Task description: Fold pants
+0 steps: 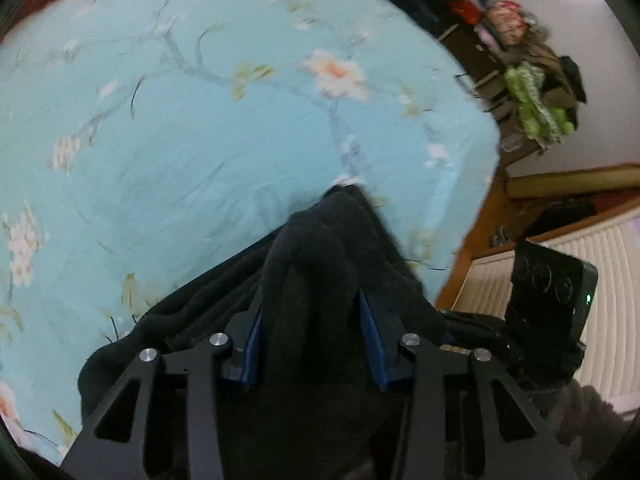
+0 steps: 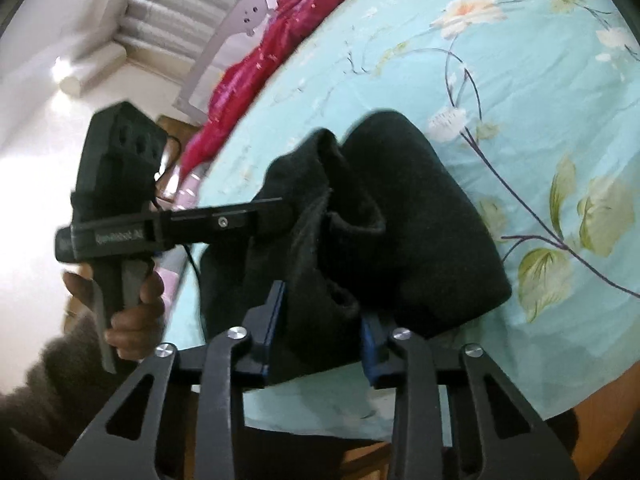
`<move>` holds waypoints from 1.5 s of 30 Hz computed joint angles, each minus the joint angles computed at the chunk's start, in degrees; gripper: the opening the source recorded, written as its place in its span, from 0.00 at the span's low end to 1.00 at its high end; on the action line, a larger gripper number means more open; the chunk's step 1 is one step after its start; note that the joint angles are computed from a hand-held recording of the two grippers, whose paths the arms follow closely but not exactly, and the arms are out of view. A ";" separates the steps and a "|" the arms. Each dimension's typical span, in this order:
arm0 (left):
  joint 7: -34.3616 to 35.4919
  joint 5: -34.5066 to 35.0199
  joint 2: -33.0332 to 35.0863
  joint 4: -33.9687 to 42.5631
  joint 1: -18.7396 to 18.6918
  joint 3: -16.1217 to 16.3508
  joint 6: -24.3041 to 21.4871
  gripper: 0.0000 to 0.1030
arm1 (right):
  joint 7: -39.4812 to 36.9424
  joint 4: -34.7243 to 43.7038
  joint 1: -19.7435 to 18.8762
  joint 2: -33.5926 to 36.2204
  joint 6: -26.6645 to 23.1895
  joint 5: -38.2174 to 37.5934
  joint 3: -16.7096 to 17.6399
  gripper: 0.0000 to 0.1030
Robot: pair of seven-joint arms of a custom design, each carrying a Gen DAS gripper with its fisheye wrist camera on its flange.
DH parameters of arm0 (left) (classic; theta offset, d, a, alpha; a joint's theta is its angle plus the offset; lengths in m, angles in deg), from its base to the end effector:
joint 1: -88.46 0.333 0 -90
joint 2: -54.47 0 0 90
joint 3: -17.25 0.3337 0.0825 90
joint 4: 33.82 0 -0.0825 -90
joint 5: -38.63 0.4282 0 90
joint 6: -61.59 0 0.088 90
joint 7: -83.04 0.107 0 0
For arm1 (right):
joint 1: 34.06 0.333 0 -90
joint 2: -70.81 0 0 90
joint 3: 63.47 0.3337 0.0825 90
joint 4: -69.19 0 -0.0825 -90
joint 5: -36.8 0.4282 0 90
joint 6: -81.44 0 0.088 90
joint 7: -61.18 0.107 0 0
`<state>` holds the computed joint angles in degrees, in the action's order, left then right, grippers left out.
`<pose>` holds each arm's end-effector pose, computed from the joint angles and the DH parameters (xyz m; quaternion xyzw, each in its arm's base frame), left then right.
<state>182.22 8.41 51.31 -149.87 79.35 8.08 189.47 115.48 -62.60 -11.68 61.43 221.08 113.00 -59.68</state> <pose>0.5692 -0.2056 0.5028 0.6098 -0.7507 0.2392 0.0860 0.4918 0.2449 0.4409 -0.6586 0.5823 0.2062 0.4297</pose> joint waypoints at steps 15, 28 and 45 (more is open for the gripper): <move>-25.13 24.27 -3.58 -5.57 -3.30 -2.63 14.82 0.64 | 2.80 -2.77 -3.79 -3.05 -2.23 -3.77 -2.62 0.37; -52.33 34.90 -18.69 -23.99 1.02 -2.01 16.84 0.71 | 6.33 10.51 -3.16 7.07 3.66 -23.63 0.52 0.61; -68.09 51.63 -19.41 -23.56 2.27 -5.89 14.02 0.84 | 14.71 16.97 -6.62 13.25 -1.85 -29.92 1.88 0.70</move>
<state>114.13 60.04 31.90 -173.43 81.62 2.19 203.49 130.19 -45.63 -18.30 74.68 219.23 83.09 -57.80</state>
